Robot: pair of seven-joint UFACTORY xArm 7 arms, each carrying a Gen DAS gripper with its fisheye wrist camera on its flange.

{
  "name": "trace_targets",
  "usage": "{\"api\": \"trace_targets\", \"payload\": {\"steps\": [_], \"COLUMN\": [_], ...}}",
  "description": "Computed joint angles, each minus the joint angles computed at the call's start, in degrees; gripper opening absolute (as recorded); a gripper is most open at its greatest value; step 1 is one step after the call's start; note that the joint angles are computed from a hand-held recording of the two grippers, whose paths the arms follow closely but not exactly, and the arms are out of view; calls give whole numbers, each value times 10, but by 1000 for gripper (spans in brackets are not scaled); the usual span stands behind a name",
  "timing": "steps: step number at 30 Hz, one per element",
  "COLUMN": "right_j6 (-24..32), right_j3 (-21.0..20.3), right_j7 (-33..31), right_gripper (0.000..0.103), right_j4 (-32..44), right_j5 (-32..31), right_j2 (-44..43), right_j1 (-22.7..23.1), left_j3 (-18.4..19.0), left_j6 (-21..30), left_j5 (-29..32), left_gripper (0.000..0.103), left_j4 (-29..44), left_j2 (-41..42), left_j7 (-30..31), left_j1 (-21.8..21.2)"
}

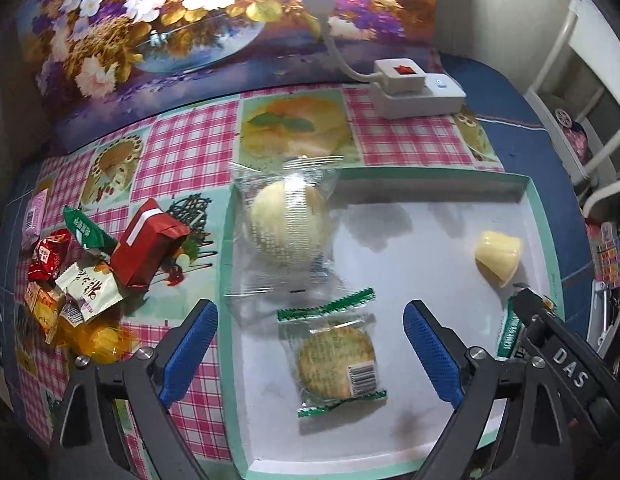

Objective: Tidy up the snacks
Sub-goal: 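Lower both packets into the tray and open both tools, then withdraw both open tools from the tray back toward the snack pile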

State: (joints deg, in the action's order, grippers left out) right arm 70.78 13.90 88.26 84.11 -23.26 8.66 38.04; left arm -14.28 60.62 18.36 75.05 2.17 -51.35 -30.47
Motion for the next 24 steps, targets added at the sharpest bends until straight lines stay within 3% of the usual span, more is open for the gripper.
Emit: {"api": "trace_targets", "payload": {"steps": [5,17,24], "right_j6": [-14,-40,-83], "right_j3": [0,-2,-4], "right_j7": [-15,-36,-47], "right_gripper": [103,103,103], "right_j4": [4,11,7], "right_j5": [0,-19,-24], "right_j2": [4,7,7], "right_j1": [0,4,4], "left_j3": [3,-1,-3], "left_j6": [-2,-2,-7], "left_j5": [11,45,54], "left_gripper": [95,96,96], "left_j4": [-13,-30,-44], "left_j2": [-11,-29,-44], "left_j7": [-34,-73,-79], "left_j1": [5,18,26]}}
